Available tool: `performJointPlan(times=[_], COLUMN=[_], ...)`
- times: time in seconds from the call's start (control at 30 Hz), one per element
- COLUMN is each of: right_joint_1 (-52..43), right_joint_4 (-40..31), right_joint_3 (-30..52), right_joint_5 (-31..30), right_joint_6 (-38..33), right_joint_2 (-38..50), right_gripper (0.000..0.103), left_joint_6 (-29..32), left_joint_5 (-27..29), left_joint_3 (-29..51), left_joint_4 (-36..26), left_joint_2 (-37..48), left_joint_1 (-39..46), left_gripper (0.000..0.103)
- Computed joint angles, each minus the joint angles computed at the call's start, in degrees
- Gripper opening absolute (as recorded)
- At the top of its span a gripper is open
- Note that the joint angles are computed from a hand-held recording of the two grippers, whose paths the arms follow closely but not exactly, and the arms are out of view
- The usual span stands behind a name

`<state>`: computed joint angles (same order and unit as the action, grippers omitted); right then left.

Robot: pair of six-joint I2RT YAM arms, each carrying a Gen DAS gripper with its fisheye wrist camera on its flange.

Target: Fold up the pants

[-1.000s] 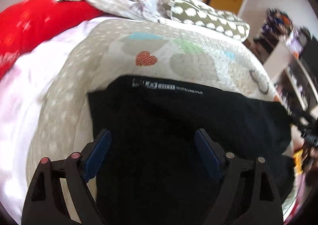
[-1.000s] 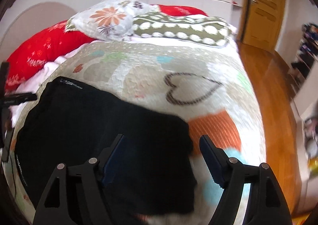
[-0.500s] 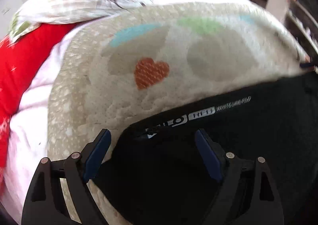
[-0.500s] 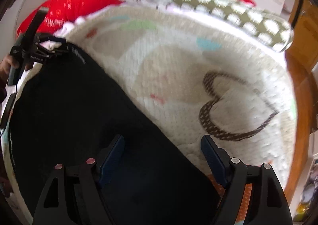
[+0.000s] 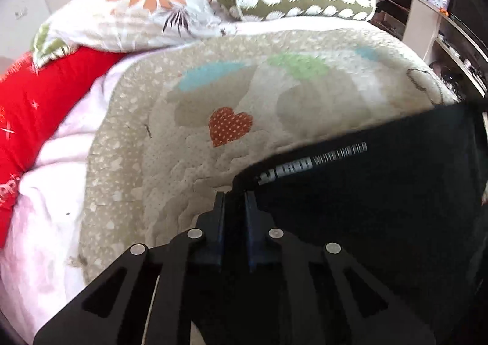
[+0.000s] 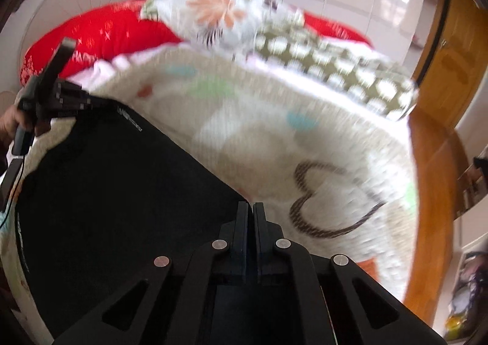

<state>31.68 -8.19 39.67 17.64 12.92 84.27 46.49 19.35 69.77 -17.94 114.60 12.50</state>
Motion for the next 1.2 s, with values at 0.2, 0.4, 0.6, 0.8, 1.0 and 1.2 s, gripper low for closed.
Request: performJointPlan(times=[0.2,0.4,0.6,0.8,1.0,1.2], right_joint_1=[14.4,43.7,71.7,73.8,75.9,61.4], right_joint_4=[-12.9,-36.9,-44.0,-22.1,-28.6,-17.8], right_joint_3=[-1.9,-0.5,-1.7,-11.0,-11.2,-11.0], right_joint_5=[13.0,30.3,28.1,18.5,24.9,26.4], right_joint_6=[6.5,33.9,72.8,82.4,85.6,65.7], right_joint_2=[-17.9,-24.7,-9.2,0.9,-12.3,-14.9], right_gripper=[0.000,0.000,0.000,0.001,0.048,0.063], left_joint_6=[2.2,16.4,34.0,32.7,31.3,30.5], left_joint_5=[9.3,22.5,21.4,14.6,16.6,20.3], left_joint_3=[-7.7,-14.8,-24.1,-32.7,-29.0,-22.1], left_joint_4=[-3.9,-18.6,-23.6,-13.2,-20.7,-28.5], left_joint_2=[-12.3,-24.1,-22.8,-23.5,-24.5,-20.4], left_joint_1=[5.2,19.3,35.3,37.2,40.0,48.3], left_gripper=[0.008,0.008,0.008,0.008,0.014,0.076])
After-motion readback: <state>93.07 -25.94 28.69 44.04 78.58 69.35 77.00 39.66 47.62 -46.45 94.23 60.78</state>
